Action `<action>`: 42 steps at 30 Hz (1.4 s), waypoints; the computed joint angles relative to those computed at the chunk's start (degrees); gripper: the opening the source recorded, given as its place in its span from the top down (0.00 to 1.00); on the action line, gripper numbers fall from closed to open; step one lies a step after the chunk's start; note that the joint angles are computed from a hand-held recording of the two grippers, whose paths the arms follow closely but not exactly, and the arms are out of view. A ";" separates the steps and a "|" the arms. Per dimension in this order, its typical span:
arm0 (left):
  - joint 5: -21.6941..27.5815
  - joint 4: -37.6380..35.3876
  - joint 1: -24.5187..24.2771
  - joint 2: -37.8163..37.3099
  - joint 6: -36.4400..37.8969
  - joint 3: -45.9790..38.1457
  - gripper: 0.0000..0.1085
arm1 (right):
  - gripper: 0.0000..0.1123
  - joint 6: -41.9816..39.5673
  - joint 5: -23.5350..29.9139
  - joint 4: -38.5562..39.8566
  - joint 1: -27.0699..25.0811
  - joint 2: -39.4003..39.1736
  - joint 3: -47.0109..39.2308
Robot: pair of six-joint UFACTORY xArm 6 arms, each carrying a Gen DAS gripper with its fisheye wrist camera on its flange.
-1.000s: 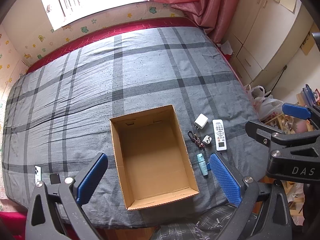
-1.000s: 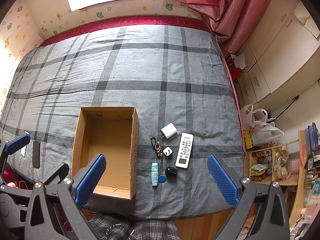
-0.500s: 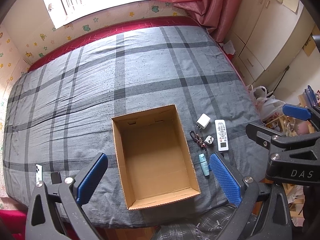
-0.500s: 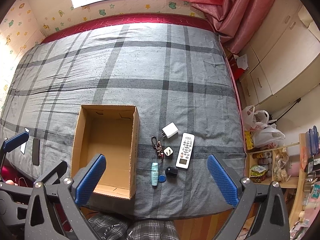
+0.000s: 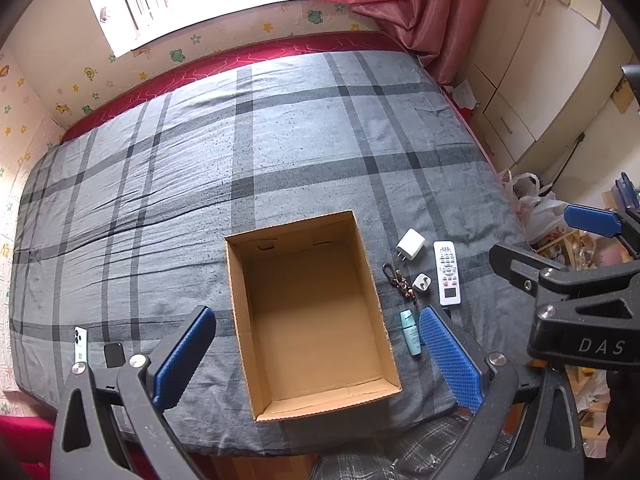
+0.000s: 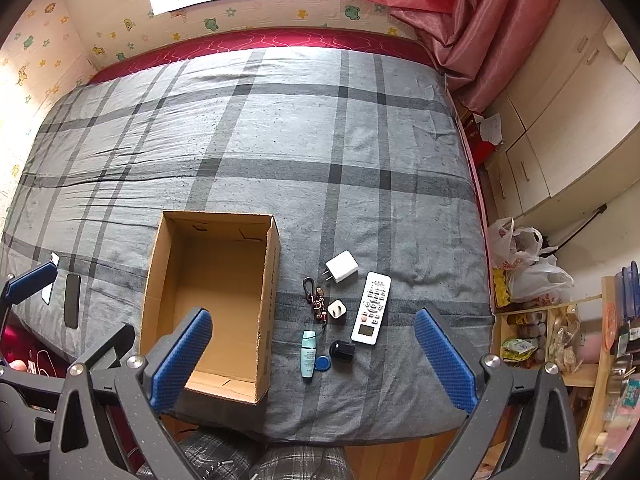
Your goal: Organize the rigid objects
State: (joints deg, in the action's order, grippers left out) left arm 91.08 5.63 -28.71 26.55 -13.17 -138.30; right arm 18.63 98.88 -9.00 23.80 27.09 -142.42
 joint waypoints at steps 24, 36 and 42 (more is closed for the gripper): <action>-11.09 0.65 2.41 -7.76 -0.88 19.76 0.05 | 0.08 -1.58 -11.84 1.36 -2.63 -8.93 18.20; -23.26 -0.95 7.47 -11.03 2.80 39.23 0.05 | 0.09 0.69 -17.53 -0.07 -4.56 -14.38 31.08; -25.78 -1.74 9.37 -10.57 3.85 45.04 0.05 | 0.09 1.97 -19.68 0.06 -5.11 -16.10 36.21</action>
